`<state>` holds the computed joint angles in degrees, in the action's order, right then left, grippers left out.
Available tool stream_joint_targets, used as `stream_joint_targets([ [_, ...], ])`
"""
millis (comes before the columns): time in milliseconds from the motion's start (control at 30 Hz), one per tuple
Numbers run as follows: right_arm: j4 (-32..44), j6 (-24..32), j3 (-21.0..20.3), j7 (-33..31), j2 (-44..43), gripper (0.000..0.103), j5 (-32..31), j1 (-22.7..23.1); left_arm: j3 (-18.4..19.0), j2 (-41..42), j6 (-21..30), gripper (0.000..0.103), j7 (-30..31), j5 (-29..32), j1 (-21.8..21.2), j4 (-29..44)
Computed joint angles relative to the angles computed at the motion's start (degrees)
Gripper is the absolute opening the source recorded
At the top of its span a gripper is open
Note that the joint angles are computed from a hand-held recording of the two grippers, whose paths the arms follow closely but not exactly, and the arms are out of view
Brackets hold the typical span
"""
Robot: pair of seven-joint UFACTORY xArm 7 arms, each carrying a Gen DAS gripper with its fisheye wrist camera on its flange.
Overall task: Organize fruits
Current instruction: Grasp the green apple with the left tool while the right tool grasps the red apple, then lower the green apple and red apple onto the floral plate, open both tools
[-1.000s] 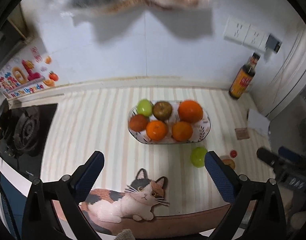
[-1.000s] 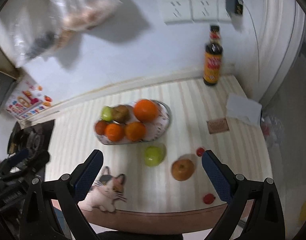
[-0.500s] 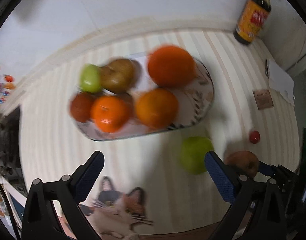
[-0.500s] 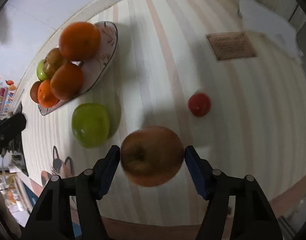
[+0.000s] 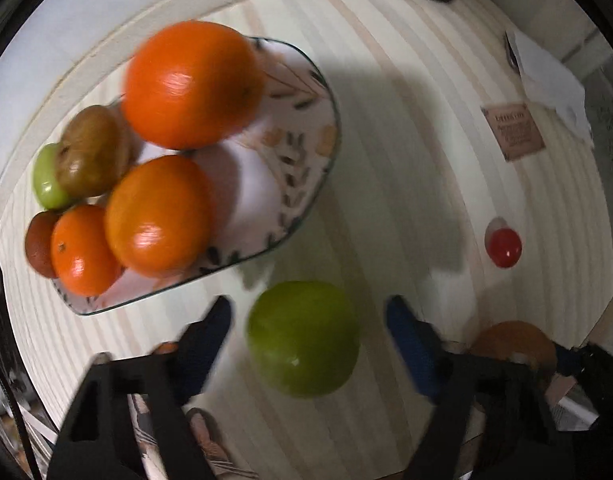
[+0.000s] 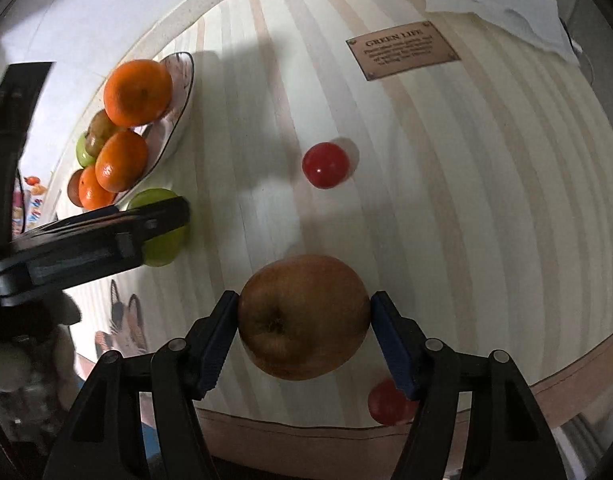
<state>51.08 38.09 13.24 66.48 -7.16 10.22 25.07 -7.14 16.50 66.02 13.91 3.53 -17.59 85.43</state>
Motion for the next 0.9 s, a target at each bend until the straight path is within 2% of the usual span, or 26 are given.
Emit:
stream_joint_targets([
  [67,-0.40,-0.89,-0.38,-0.50,-0.01,0.070,1.12,-0.07,0.17,-0.75,-2.01,0.061,-0.59,1.98,-0.56,-2.02],
  [100,-0.64,-1.35,-0.58,-1.05,0.05,0.070,1.94,-0.07,0.27,-1.34,-3.52,0.053,-0.92,2.59,-0.62,-3.14],
  [233,-1.88,-3.76,-0.50,-1.63,0.04,0.070,2.72,-0.12,0.80,-3.16,-4.19,0.053,-1.92,0.70,0.93,-5.27],
  [333,-0.63,-2.21,-0.24,-0.76,0.62,0.070,1.44,-0.20,0.95,-6.02,-4.86,0.053,-0.78,-0.51,2.37,-8.62],
  [467,2.87,-3.06,0.04,-3.35,4.33,0.070,3.24,0.75,2.36,-10.05,-2.85,0.053,1.88,-3.08,5.75,-12.63],
  [600,8.47,-3.74,0.67,-6.27,9.58,0.070,3.59,1.90,3.92,-12.75,-1.93,0.053,2.39,-3.18,8.76,-15.58],
  [733,14.80,-1.35,1.05,-9.12,15.33,0.070,3.60,2.73,5.22,-13.63,-1.69,0.053,1.60,-3.14,11.47,-17.79],
  [800,18.41,1.74,0.57,-8.87,17.35,0.070,0.12,3.48,5.68,-13.35,-1.77,0.053,1.36,-4.68,12.69,-17.89],
  [900,21.46,5.09,0.35,-9.97,18.94,0.070,-0.94,3.77,5.82,-12.81,-1.83,0.053,1.27,-4.68,13.68,-17.02],
])
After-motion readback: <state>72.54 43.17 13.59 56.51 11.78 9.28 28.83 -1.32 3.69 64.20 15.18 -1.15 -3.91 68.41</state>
